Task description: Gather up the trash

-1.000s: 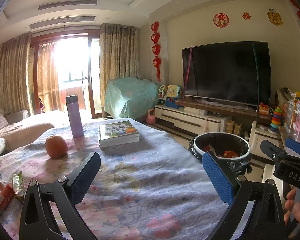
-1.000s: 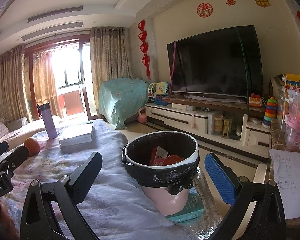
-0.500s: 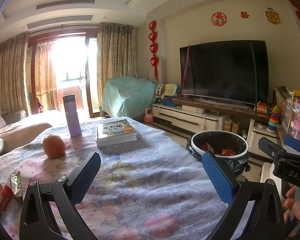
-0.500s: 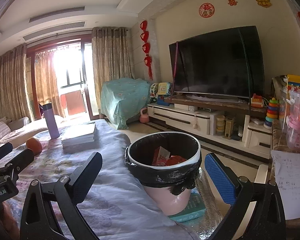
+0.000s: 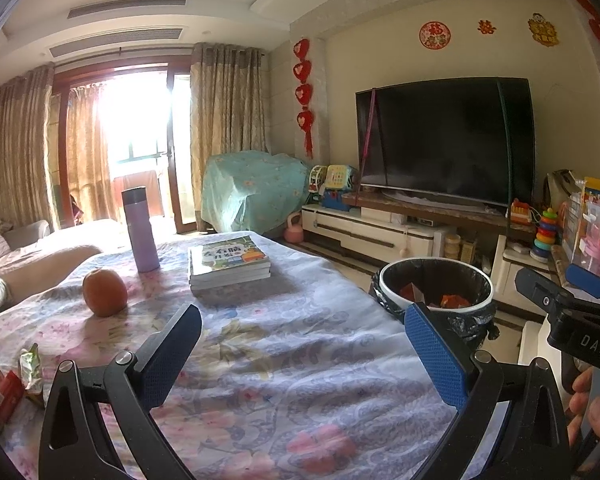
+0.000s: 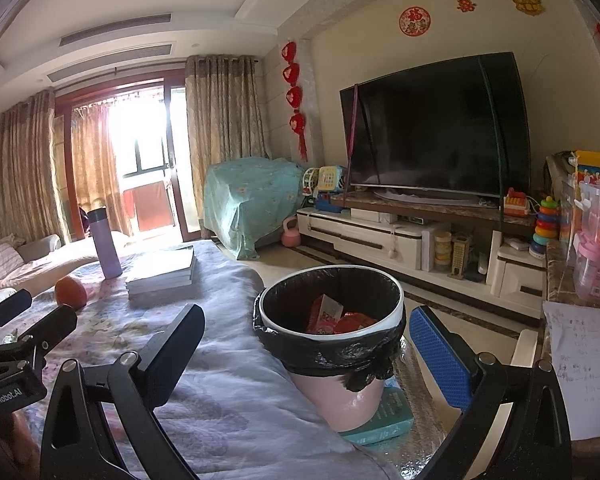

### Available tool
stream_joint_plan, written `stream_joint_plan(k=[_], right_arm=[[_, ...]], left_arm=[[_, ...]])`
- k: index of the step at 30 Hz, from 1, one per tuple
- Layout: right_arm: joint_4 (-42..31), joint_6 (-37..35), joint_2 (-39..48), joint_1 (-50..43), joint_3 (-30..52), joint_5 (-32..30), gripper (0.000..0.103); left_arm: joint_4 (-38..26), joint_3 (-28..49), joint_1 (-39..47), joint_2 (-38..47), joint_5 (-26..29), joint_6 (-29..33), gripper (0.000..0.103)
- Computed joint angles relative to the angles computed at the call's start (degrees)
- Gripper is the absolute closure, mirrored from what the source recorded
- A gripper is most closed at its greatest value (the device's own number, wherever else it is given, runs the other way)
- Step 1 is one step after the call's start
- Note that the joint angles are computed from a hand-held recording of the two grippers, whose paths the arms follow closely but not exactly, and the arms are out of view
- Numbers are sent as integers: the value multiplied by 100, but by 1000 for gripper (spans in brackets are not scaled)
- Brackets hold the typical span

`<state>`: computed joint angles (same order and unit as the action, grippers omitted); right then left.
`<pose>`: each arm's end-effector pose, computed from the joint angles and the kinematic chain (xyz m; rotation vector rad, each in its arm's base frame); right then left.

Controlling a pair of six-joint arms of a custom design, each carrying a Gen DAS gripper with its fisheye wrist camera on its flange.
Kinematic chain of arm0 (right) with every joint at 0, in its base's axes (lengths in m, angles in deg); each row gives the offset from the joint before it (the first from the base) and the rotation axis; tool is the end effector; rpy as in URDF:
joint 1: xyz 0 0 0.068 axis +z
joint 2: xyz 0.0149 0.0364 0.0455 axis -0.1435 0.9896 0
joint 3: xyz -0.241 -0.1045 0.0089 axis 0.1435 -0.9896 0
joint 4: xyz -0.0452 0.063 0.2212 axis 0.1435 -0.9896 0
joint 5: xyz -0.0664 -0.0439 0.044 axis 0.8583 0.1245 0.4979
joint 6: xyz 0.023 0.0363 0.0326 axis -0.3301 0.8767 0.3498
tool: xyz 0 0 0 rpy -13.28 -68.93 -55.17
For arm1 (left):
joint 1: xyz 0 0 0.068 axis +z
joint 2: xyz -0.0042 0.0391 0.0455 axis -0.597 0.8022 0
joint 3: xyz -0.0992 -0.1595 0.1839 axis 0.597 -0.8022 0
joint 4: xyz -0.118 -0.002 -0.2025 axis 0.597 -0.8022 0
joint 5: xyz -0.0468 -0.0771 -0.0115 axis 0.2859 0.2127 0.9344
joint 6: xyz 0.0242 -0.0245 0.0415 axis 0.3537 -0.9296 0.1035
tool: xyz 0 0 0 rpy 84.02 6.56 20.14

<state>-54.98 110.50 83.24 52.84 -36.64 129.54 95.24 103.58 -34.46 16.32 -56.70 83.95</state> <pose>0.1537 0.2124 0.2133 0.3146 1.9227 -0.0820 0.2045 -0.0022 0.1996 0.2795 1.8600 -0.1561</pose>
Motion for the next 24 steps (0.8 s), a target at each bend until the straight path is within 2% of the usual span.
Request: stream_joint_plan(k=[24], right_arm=[[306, -323, 23, -87, 36, -238, 0]], left_arm=[[-57, 139, 219, 261, 283, 26, 1]])
